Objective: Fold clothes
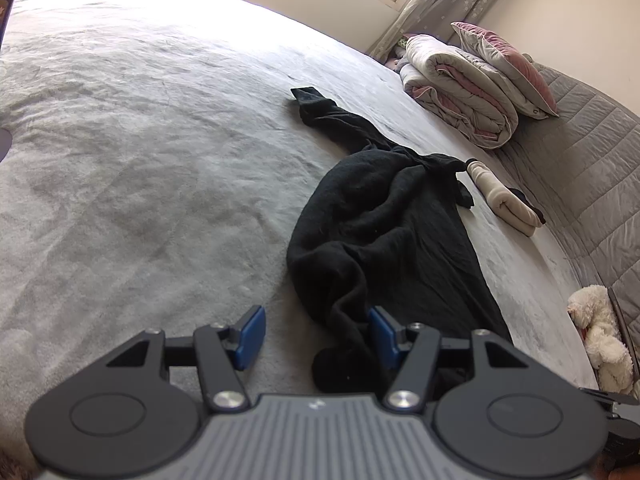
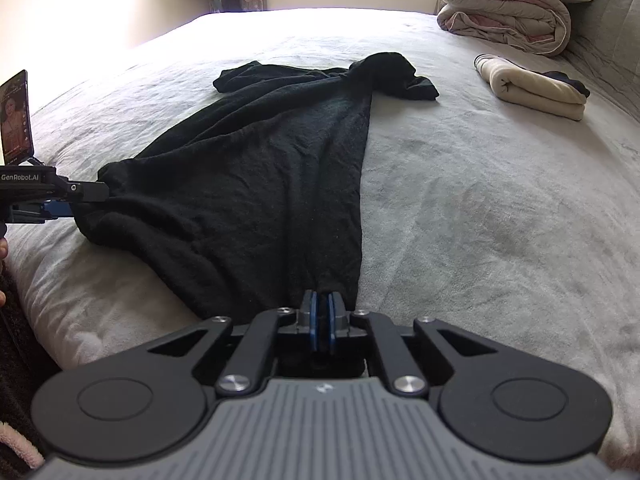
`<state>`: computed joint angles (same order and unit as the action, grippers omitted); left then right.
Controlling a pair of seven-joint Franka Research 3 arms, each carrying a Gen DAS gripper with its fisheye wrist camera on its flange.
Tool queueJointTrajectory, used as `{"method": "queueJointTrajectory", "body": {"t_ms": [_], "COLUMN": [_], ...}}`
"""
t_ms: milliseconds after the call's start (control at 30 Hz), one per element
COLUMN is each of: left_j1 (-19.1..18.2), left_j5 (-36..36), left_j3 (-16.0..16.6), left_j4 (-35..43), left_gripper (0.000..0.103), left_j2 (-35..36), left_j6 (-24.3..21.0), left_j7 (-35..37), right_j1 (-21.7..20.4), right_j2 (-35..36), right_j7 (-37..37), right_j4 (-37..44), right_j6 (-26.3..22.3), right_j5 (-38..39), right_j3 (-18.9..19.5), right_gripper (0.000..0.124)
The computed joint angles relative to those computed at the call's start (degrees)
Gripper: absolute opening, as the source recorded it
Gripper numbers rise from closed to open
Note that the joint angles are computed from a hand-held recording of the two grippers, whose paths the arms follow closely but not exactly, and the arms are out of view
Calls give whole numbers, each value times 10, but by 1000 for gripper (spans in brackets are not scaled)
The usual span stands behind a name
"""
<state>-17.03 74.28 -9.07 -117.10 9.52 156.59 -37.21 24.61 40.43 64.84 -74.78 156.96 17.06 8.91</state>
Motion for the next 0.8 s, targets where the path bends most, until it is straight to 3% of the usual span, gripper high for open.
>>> {"method": "queueJointTrajectory", "body": {"t_ms": [133,267,367,500,533,633,667,700,733,800], "left_j1": [0,1,3,6,7,8,7,5,3,-1], "left_j5": [2,6,5,10,11,14,14,12,11,9], "left_j3": [0,1,1,4,5,7,7,7,8,8], "left_j4": [1,0,-3,0,2,11,16,19,21,29], "left_gripper": [59,59,59,58,56,56,54,52,49,32], "left_j2": [1,-1,-3,0,2,11,14,16,18,21], "left_j6": [1,6,13,28,34,53,57,57,56,55], "left_j7": [0,-6,-10,-27,-31,-34,-30,-24,-18,-5], "right_j1": [2,28,42,12,6,-12,-18,-26,-36,-48], "right_j2": [-16,-11,14,17,13,10,11,11,12,12], "right_j7": [22,87,151,133,121,76,61,40,16,-38], "right_j4": [-14,4,53,67,61,51,51,49,46,44], "right_j6": [45,56,28,6,7,2,-3,-7,-11,-27], "right_j5": [-4,-56,-103,-109,-105,-82,-69,-52,-32,1], "right_j3": [-19,-80,-125,-82,-69,-30,-16,2,21,51], "right_gripper": [3,0,0,2,12,22,37,45,49,49]}}
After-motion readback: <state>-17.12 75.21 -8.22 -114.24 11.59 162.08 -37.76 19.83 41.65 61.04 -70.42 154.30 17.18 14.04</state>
